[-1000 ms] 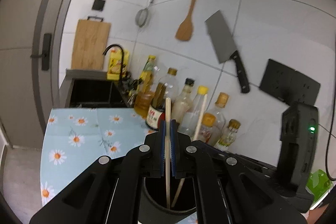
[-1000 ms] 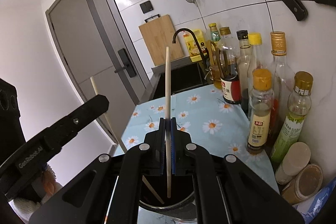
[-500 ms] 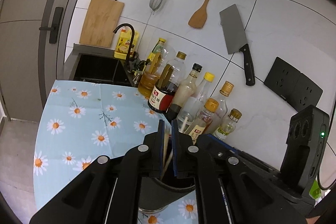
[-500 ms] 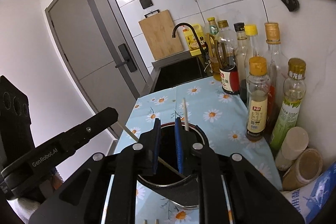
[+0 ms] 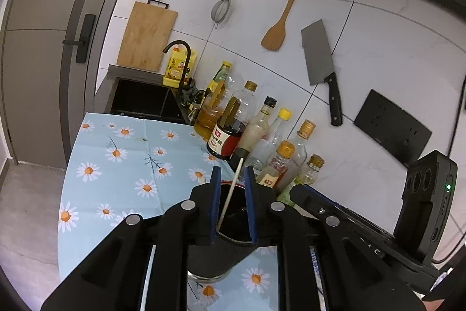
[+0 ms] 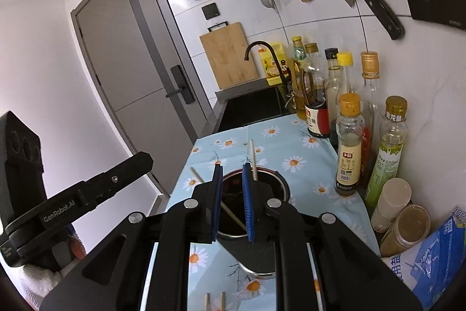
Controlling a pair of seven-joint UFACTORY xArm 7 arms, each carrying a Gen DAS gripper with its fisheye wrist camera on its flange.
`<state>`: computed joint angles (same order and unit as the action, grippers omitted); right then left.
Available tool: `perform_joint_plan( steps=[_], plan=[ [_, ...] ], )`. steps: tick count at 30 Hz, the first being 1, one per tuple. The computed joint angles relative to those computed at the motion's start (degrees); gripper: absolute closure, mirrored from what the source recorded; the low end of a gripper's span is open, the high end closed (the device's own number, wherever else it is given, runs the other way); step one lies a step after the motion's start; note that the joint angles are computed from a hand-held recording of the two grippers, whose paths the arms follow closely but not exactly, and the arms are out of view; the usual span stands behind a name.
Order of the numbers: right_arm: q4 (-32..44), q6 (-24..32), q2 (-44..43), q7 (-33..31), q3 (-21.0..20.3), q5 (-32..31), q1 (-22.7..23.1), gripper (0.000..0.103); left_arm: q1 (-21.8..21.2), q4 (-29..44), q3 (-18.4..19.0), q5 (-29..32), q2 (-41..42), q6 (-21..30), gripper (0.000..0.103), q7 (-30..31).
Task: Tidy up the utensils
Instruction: 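Open both tools to release chopsticks into the holder and withdraw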
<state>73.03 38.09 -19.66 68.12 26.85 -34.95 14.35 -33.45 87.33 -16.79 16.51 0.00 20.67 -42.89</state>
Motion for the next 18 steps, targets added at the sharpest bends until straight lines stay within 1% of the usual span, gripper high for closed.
perform_joint_plan(
  steps=[5,8,9,10,11,14,16,17,18],
  plan=[
    [2.14,2.27,0.14,-1.85,0.85,0.26,1.10,0.088,0.70,-2.84,-0.36,-1.51,-3.92,0.24,0.088,1.45],
    [3.02,3.25,0.02,-2.50,1.31,0.81,1.87,0.088,1.64,-5.18,-0.63,-3.89,-6.98,0.75,0.088,2.75],
    [3.30,3.47,0.08,-2.94,1.36,1.22,2.23,0.086,1.93,-5.79,-0.73,-4.81,-7.73,0.87,0.087,3.32],
    [3.48,3.63,0.12,-3.40,1.29,1.99,2.74,0.078,2.05,-6.58,-0.69,-6.18,-8.60,0.84,0.087,4.30],
    [3.39,3.48,0.02,-3.78,0.97,3.11,3.32,0.076,1.87,-7.55,-0.41,-8.26,-9.64,0.83,0.087,5.98],
    [3.55,3.98,0.08,-5.91,0.55,5.92,4.88,0.076,2.64,-9.34,-0.96,-10.11,-11.96,2.05,0.087,7.97],
    [3.79,4.62,0.34,-7.73,0.51,7.34,5.89,0.076,2.41,-10.87,-0.55,-13.43,-13.47,2.65,0.087,9.07],
    [4.04,4.89,0.78,-9.54,-0.11,9.33,7.00,0.076,2.14,-12.00,-0.20,-15.54,-14.49,2.52,0.087,9.45],
    [4.63,5.66,1.52,-12.06,-1.25,12.93,8.72,0.076,2.23,-12.88,-0.26,-16.45,-15.33,2.28,0.087,9.74]
  ],
)
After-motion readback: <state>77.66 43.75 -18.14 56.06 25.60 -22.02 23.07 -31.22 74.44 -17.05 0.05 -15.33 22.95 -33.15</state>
